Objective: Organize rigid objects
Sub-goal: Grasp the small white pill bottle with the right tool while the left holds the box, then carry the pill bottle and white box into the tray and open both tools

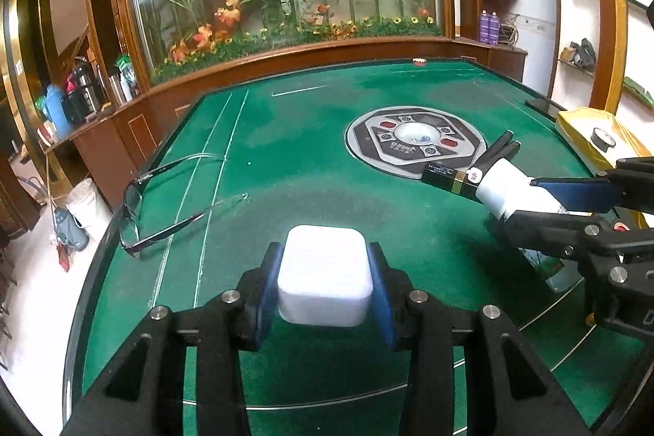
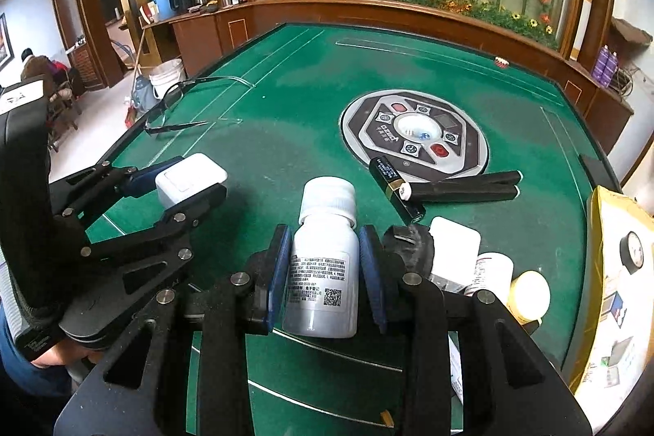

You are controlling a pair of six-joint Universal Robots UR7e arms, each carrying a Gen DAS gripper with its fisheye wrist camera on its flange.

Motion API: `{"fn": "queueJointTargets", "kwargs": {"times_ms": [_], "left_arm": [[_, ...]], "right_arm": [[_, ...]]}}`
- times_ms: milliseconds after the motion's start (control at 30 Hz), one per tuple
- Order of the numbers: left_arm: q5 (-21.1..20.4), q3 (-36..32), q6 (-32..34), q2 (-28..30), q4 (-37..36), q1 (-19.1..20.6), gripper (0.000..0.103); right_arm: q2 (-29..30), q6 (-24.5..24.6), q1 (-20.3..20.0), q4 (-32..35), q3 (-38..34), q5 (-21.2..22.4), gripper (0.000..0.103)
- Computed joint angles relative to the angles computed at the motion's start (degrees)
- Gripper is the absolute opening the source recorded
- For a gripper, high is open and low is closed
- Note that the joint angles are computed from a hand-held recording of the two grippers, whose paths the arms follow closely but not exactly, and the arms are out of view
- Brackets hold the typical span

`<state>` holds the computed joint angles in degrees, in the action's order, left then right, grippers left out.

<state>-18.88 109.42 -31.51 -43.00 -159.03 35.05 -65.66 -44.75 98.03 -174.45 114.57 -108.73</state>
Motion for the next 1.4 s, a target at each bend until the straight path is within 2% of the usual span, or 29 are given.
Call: {"fn": "queueJointTargets", "kwargs": {"times_ms": [400,667,867,1100,1400], "left_arm": [[4.3,-1.3,-1.9,1.3,4.9,-1.3,0.04],[4.5,-1.8,-2.2,1.5,6.2,-1.8,0.04],[1.1,-1.9,2.9,1.8,-0.7,-1.8,0.041],[0.0,-3.3,4.1,2.8,-1.2,-2.4,0.041],[-2.5,-6.8,7.7,4.9,-3.2,-3.0,0.041]], "right_arm": [[-1.4,-0.5,-0.7,-1.0,1.0,0.1,0.034],[-2.1,-0.3,-1.2,-1.0,1.3,0.5,0.034],[-2.3,-1.1,-1.5,-2.9,1.6,-0.1,0.034],[-1.8,-5.7,-1.3,-12.7,3.1,-3.4,0.034],[-3.5,-8.3,-2.6,-17.9,4.0,-3.6,0.034]]}}
